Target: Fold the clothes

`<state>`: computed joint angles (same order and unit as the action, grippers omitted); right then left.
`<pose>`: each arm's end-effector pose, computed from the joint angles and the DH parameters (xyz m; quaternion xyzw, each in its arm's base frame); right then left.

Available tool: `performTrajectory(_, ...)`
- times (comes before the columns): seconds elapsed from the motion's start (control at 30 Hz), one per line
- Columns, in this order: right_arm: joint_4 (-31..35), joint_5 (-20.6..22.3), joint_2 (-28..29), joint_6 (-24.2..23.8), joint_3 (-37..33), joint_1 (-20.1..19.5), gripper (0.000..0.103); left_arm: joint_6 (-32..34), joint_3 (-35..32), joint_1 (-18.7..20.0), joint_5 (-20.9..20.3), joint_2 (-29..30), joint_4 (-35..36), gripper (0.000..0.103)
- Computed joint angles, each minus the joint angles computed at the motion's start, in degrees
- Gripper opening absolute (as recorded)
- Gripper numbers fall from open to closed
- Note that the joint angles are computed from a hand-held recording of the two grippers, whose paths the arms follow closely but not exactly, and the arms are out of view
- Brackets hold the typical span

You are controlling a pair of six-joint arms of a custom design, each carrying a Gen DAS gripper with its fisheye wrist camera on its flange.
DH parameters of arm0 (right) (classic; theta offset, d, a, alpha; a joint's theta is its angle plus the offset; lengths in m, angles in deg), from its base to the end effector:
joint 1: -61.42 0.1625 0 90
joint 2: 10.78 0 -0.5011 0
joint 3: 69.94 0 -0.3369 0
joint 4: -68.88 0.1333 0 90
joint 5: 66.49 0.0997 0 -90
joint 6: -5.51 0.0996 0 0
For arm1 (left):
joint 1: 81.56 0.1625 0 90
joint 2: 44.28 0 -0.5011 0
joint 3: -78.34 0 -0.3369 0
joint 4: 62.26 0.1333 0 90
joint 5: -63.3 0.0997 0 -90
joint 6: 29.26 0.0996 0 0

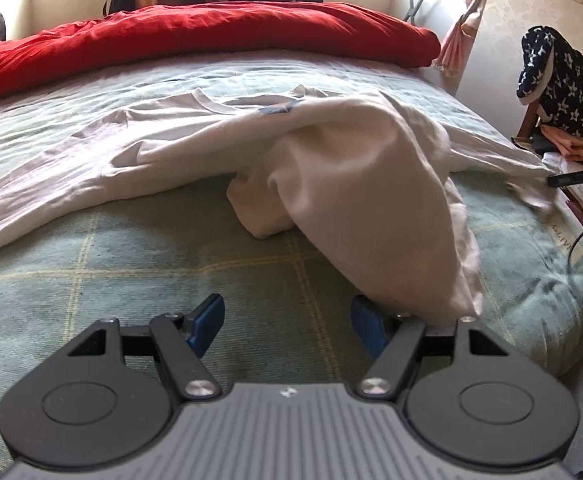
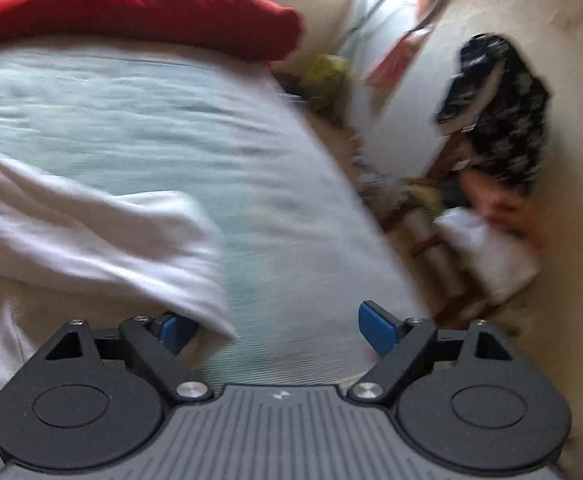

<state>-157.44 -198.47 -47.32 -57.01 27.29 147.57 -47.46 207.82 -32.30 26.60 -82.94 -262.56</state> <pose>0.0219 -0.6670 0.2453 0.1699 -0.7506 0.3242 0.5501 -0.1650 -0.5182 0.1158 0.0977 0.8787 -0.3491 0.3105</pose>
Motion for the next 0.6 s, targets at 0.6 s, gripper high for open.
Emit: performTrajectory(0.6,23.68,17.47,-12.61,4.4,12.98,3.89,0.09,1.6,0.19,0.3,0.31,-0.29,-2.85,0.07)
